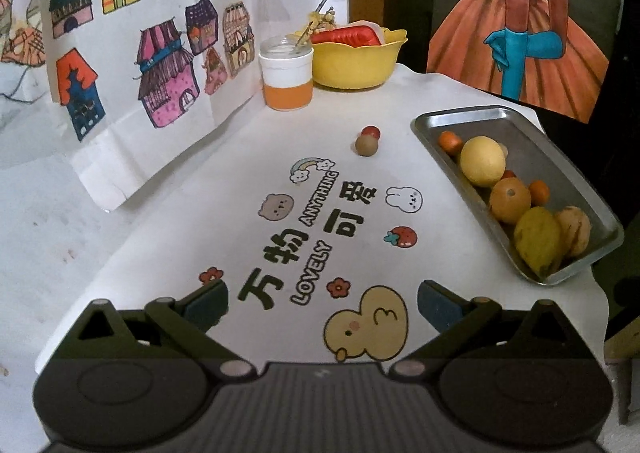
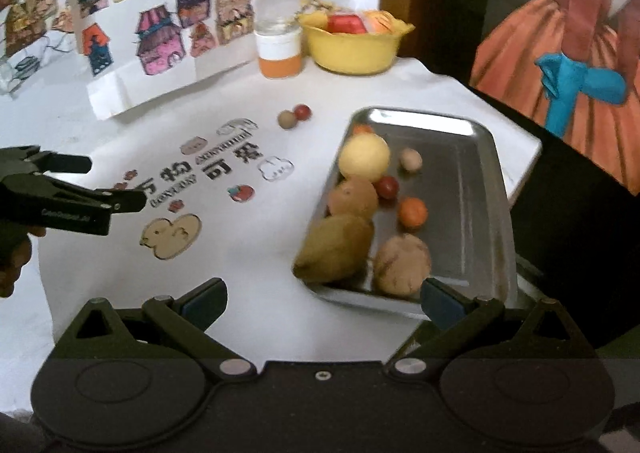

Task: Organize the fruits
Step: 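Lift both open tools up and away from the tray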

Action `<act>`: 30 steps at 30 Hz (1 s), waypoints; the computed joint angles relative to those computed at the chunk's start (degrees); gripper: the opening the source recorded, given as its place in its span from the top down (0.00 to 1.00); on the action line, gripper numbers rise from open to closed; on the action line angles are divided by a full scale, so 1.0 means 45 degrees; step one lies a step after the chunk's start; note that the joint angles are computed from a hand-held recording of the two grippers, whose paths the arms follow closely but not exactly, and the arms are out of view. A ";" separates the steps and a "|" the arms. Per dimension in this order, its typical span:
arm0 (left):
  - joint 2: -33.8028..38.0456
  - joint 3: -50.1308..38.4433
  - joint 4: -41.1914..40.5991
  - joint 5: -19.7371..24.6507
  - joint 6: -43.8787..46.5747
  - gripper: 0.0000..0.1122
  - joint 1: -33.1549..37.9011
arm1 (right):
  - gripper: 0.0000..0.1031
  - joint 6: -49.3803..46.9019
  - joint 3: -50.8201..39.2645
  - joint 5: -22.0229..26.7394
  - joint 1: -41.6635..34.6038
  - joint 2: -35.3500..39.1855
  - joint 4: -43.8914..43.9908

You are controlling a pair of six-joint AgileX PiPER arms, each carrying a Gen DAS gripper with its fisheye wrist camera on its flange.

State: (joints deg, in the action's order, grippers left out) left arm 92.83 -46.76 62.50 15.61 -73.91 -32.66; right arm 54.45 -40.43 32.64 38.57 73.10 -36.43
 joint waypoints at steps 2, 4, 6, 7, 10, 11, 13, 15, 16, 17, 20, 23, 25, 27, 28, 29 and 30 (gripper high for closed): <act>-0.0161 -0.0056 -0.0296 0.0070 0.0396 0.09 0.0090 | 0.01 -0.0775 -0.0434 0.0211 0.0001 -0.0009 0.0266; -0.0308 -0.0181 -0.0563 0.0095 0.0794 0.09 0.0236 | 0.01 -0.1628 -0.0869 0.0364 -0.0019 -0.0097 0.0467; -0.0432 -0.0360 -0.0574 0.0072 0.0975 0.09 0.0402 | 0.01 -0.2387 -0.1233 0.0368 -0.0073 -0.0269 0.0488; -0.0478 -0.0444 -0.0165 0.0122 0.0599 0.09 0.0435 | 0.01 -0.2861 -0.1444 0.0355 -0.0155 -0.0332 0.0598; -0.0449 -0.0831 0.0943 0.0389 -0.0430 0.09 0.0506 | 0.01 -0.4300 -0.2026 0.0203 -0.0500 -0.0449 0.1087; -0.0417 -0.0996 0.0991 0.0439 -0.0472 0.09 0.0559 | 0.01 -0.4730 -0.2188 0.0089 -0.0643 -0.0448 0.1263; -0.0308 -0.1367 0.0829 0.0402 -0.0300 0.09 0.0724 | 0.01 -0.5592 -0.2514 -0.0296 -0.1010 -0.0340 0.1660; -0.0141 -0.1804 0.0576 0.0468 -0.0107 0.09 0.0827 | 0.01 -0.6250 -0.2922 -0.0698 -0.1371 -0.0136 0.1920; -0.0036 -0.2043 0.0435 0.0533 -0.0003 0.09 0.0859 | 0.01 -0.6581 -0.3157 -0.0865 -0.1565 -0.0029 0.2098; 0.0047 -0.2227 0.0391 0.0550 0.0033 0.09 0.0898 | 0.01 -0.7050 -0.3440 -0.1038 -0.1808 0.0091 0.2422; 0.0255 -0.2722 0.0774 0.0618 -0.0266 0.09 0.0989 | 0.01 -0.9165 -0.4490 -0.1554 -0.2708 0.0572 0.4231; 0.0436 -0.3070 0.2337 0.0678 -0.1746 0.09 0.1059 | 0.01 -1.0393 -0.5914 -0.1476 -0.3375 0.1296 0.5460; 0.0512 -0.3251 0.3325 0.0483 -0.2681 0.09 0.1197 | 0.01 -1.0965 -0.6834 -0.1352 -0.3761 0.1838 0.6089; 0.0646 -0.3554 0.3625 0.0361 -0.2965 0.09 0.1317 | 0.01 -1.1506 -0.7833 -0.0997 -0.4098 0.2483 0.6773; 0.0700 -0.3663 0.3820 0.0246 -0.3142 0.09 0.1387 | 0.01 -1.1773 -0.8237 -0.0844 -0.4239 0.2780 0.7124; 0.0772 -0.3785 0.3988 0.0154 -0.3295 0.09 0.1446 | 0.01 -1.2020 -0.8670 -0.0667 -0.4362 0.3115 0.7445; 0.0861 -0.3914 0.4104 0.0113 -0.3402 0.09 0.1479 | 0.01 -1.2255 -0.9073 -0.0473 -0.4471 0.3447 0.7743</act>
